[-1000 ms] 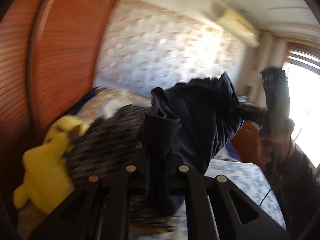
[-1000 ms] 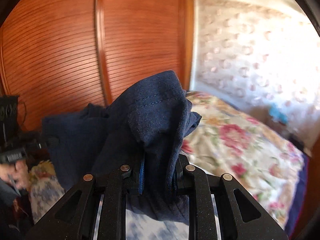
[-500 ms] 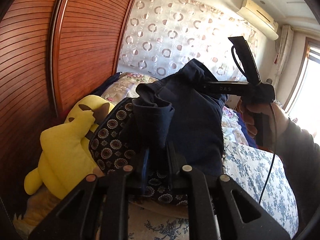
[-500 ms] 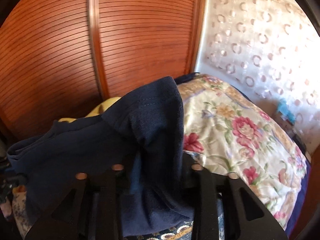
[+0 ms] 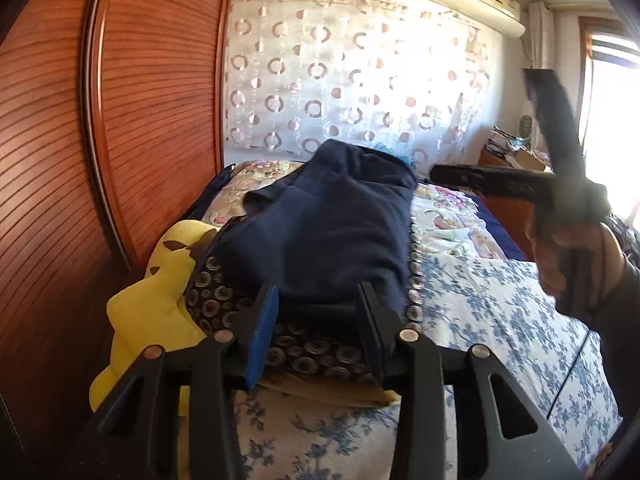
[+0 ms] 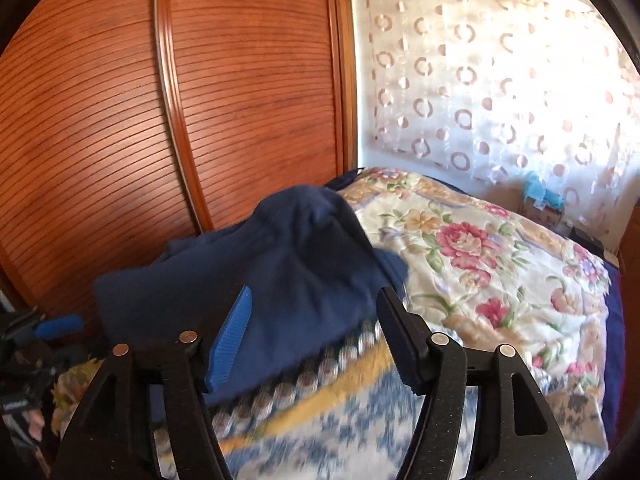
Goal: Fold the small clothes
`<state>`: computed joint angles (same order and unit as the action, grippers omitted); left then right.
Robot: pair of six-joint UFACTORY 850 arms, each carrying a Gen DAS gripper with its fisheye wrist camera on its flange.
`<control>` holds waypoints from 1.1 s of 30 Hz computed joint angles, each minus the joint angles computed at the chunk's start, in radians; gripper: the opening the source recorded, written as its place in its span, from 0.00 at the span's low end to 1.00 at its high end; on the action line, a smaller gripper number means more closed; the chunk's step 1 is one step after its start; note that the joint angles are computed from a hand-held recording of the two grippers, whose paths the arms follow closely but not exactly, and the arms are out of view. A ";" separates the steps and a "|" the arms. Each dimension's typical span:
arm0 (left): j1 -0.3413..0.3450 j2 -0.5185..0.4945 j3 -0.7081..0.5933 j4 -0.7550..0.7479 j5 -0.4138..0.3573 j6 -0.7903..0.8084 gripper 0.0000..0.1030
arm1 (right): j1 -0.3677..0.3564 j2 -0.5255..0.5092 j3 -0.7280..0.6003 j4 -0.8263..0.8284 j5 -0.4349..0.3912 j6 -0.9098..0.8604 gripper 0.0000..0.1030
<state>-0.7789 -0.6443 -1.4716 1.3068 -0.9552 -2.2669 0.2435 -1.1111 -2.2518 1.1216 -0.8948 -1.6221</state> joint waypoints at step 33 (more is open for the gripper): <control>-0.191 -0.299 -0.550 -0.105 -0.148 0.336 0.39 | -0.436 0.654 1.088 0.746 0.087 -0.767 0.86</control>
<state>-0.9703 -0.9430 -2.0212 1.2015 -1.1034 -1.9313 -0.1924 -0.4575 -1.1634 1.8680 -0.8076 -2.3891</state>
